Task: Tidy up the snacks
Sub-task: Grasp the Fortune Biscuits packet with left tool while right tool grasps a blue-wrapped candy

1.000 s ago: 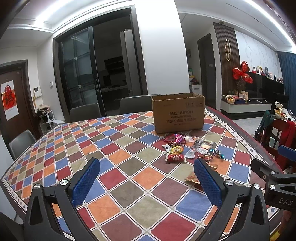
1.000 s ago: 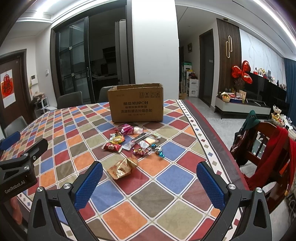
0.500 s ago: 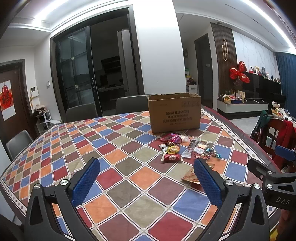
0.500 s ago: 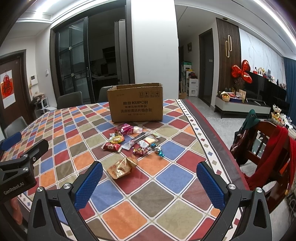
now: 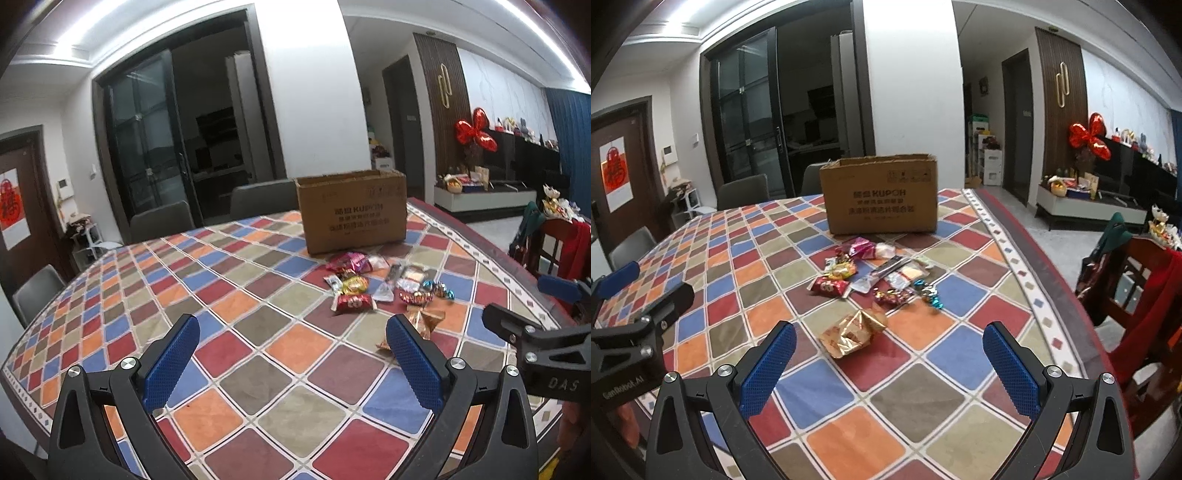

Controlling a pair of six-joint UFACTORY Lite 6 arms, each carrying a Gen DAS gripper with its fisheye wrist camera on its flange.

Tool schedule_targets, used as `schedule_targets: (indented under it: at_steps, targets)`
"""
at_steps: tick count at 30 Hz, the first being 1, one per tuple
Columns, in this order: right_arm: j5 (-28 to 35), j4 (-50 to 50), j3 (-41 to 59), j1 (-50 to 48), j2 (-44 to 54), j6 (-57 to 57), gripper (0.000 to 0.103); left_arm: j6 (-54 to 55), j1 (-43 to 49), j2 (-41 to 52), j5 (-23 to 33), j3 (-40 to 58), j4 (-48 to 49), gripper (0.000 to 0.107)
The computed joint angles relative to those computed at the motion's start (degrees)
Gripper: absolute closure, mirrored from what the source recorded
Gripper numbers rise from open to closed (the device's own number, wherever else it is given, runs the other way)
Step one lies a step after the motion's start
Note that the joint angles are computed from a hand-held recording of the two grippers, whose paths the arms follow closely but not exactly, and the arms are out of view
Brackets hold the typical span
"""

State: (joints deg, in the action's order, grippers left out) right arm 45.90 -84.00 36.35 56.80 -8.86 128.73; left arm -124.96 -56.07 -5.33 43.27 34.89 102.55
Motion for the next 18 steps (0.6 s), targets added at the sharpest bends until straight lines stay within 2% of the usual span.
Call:
schedule_targets:
  at_steps: [3,9,18]
  targets:
    - [-1.3,-2.0,1.4,-1.8,2.9,0.2,0.001,-2.1,3.5,2.1,-5.6,1.1,5.1,0.005]
    - [-5.2,-5.2,2.7,-6.5,5.5,-0.3,0.001,-7.2,6.7,9.1,-13.1,5.9,13.9,0.01]
    - [-12.9,-13.0,2.2,-16.0,7.7,-0.4,0.001,-8.3,8.0,21.8,-20.2,18.2,19.1,0.012]
